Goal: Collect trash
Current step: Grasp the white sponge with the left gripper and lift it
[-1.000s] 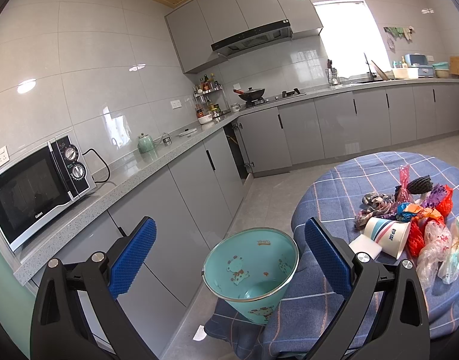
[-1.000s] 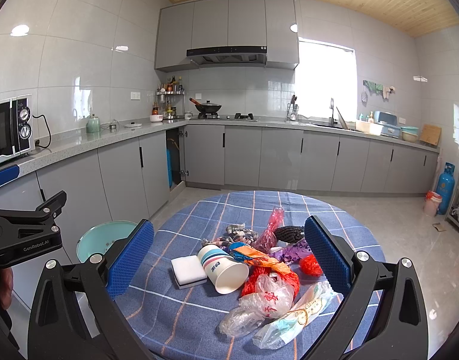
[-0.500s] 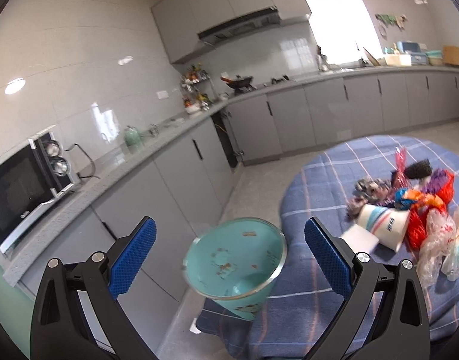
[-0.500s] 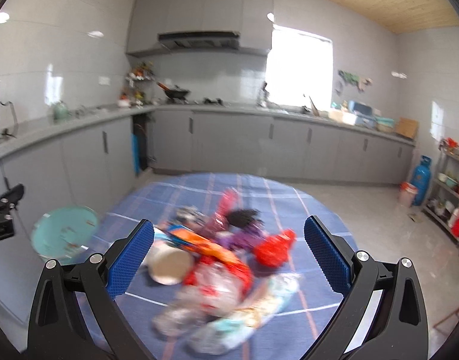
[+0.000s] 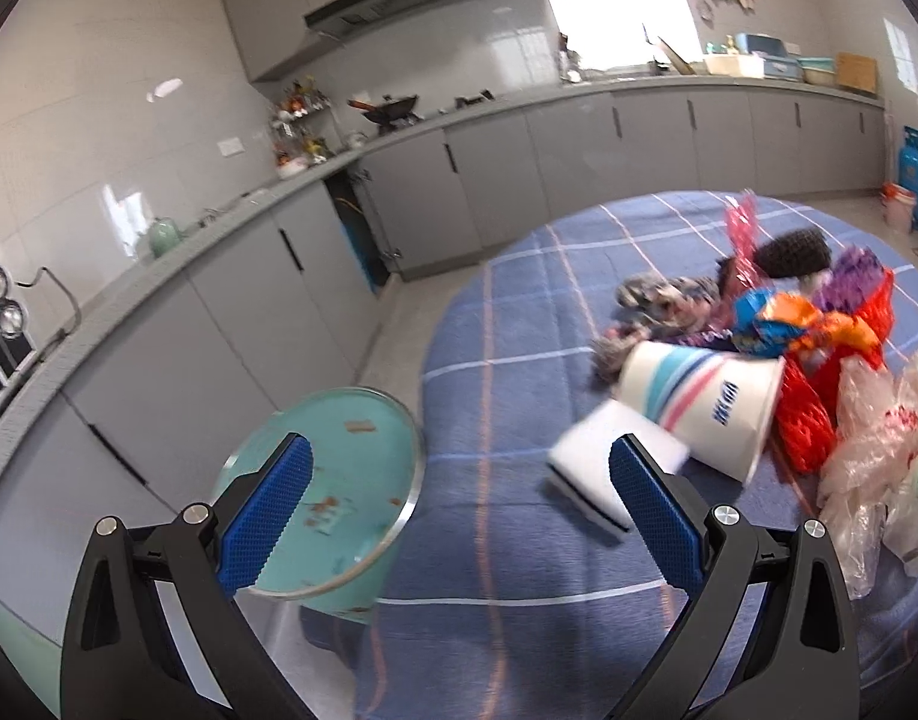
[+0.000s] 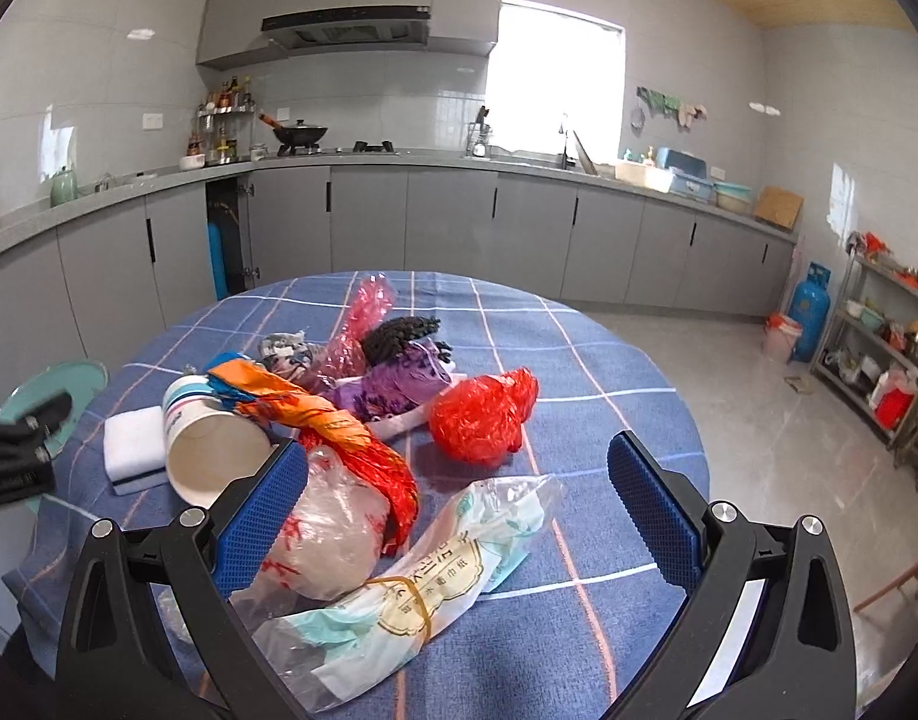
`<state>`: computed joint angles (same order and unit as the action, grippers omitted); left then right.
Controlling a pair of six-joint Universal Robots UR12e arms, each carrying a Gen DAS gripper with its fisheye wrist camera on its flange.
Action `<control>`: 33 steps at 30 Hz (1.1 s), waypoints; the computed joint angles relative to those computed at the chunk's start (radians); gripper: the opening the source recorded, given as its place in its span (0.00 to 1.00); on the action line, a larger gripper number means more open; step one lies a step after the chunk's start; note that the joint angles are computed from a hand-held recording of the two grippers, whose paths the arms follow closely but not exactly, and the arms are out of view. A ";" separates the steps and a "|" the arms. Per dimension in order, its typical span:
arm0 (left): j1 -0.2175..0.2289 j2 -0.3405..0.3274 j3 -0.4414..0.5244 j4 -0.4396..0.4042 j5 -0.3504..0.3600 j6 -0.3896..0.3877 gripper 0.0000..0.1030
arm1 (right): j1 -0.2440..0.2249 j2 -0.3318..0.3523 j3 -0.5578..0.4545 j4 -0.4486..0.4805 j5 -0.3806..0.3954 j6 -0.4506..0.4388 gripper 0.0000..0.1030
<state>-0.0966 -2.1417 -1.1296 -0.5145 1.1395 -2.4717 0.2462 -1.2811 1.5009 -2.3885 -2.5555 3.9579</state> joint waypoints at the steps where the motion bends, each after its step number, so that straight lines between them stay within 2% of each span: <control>1: -0.002 -0.001 -0.002 -0.007 -0.006 0.008 0.95 | -0.002 0.000 0.002 -0.002 0.003 0.006 0.95; 18: -0.028 -0.021 0.007 -0.136 -0.021 0.101 0.94 | -0.017 0.012 -0.003 0.053 0.057 0.040 0.95; 19: -0.027 -0.024 0.013 -0.156 -0.026 0.106 0.91 | -0.017 0.011 -0.003 0.055 0.060 0.042 0.95; 21: -0.024 -0.030 0.032 -0.215 -0.048 0.124 0.74 | -0.017 0.011 -0.002 0.054 0.060 0.041 0.95; 22: -0.020 -0.031 0.043 -0.257 -0.069 0.136 0.71 | -0.017 0.011 -0.002 0.053 0.059 0.043 0.95; 24: -0.018 -0.029 0.044 -0.289 -0.091 0.160 0.51 | -0.017 0.012 -0.002 0.052 0.063 0.044 0.95; 25: -0.016 -0.026 0.044 -0.314 -0.105 0.179 0.48 | -0.017 0.012 -0.001 0.051 0.065 0.042 0.95; 29: -0.016 -0.017 0.026 -0.297 -0.106 0.190 0.43 | -0.016 0.011 -0.001 0.049 0.071 0.037 0.95; 33: -0.011 -0.009 0.021 -0.295 -0.106 0.192 0.41 | -0.016 0.010 -0.001 0.050 0.067 0.040 0.95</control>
